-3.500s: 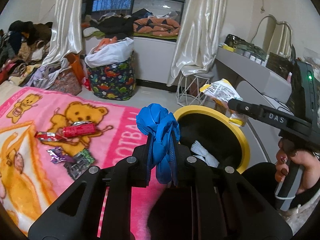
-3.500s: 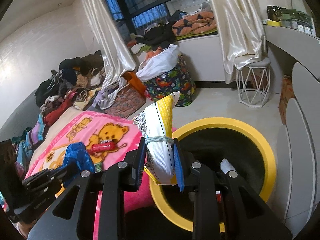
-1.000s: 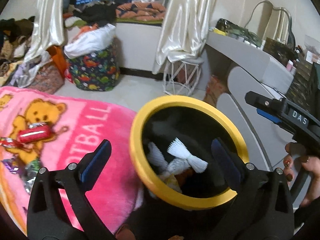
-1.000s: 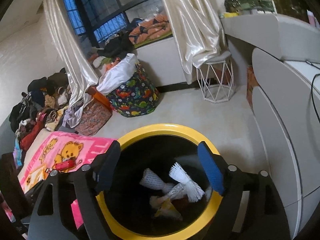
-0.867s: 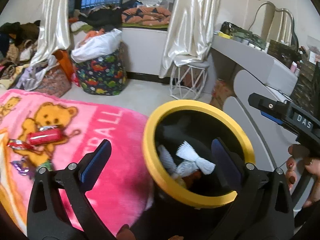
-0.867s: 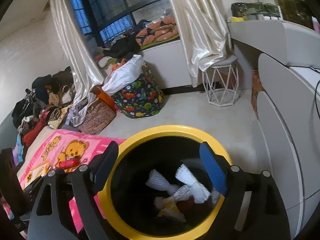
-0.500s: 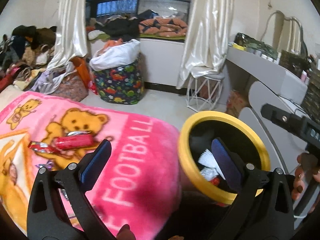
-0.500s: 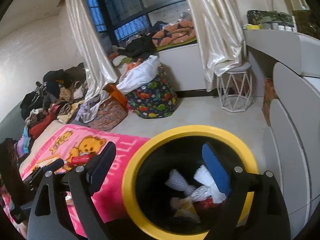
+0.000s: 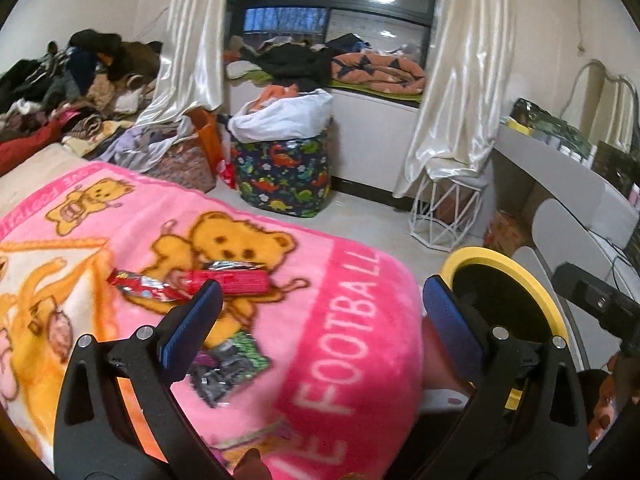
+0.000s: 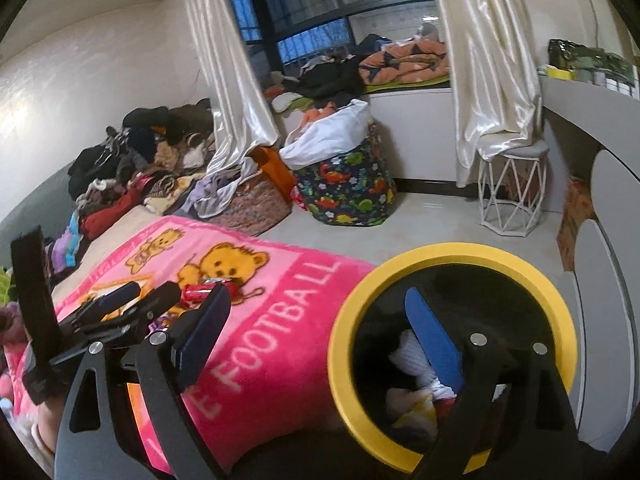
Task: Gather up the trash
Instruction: 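Move both tools back over the wrappers on the blanket, then grasp a red wrapper with the left tool while the right tool grasps a green wrapper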
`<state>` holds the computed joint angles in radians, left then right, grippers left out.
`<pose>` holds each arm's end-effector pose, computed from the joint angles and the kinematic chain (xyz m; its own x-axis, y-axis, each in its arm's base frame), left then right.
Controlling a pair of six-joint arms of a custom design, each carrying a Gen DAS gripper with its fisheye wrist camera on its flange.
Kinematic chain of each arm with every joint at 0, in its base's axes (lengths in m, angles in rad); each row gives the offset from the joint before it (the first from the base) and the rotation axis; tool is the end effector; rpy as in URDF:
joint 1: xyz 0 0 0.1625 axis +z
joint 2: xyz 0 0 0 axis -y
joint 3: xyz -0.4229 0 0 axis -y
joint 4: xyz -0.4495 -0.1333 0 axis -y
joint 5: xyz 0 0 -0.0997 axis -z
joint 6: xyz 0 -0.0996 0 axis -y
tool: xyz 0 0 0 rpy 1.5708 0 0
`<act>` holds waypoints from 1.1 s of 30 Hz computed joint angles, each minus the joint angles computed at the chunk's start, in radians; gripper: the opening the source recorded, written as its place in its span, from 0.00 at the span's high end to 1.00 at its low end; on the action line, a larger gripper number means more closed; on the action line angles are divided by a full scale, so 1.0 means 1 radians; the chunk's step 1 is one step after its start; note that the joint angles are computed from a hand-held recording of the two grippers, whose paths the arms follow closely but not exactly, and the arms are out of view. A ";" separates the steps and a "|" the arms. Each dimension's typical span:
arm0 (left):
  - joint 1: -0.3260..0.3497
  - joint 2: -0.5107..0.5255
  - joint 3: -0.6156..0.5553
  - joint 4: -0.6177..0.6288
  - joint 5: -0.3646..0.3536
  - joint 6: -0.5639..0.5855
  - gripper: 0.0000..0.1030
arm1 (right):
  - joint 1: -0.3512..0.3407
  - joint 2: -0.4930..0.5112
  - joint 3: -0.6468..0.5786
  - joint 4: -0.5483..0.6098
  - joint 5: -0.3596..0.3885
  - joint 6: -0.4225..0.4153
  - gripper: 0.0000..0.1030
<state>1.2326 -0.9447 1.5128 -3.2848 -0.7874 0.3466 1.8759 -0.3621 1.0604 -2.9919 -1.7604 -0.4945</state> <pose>-0.0508 -0.7582 0.3251 -0.7828 -0.2173 -0.5831 0.4282 0.4919 -0.7581 0.3734 -0.8042 0.0159 -0.7506 -0.4945 0.4383 -0.6606 0.5461 -0.5152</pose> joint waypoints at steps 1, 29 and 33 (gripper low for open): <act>0.006 -0.004 -0.002 0.000 0.004 -0.006 0.11 | 0.002 0.006 -0.007 0.013 0.001 -0.003 0.16; 0.155 -0.126 -0.021 0.140 0.050 -0.262 0.11 | 0.068 0.276 -0.355 0.428 -0.009 -0.046 0.17; 0.187 -0.124 -0.055 0.232 0.012 -0.342 0.16 | 0.077 0.409 -0.581 0.607 -0.045 -0.032 0.34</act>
<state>1.4192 -1.0691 1.4577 -3.0523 -0.7754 0.0043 1.9530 0.0468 0.4790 -2.3848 -1.8052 -0.5263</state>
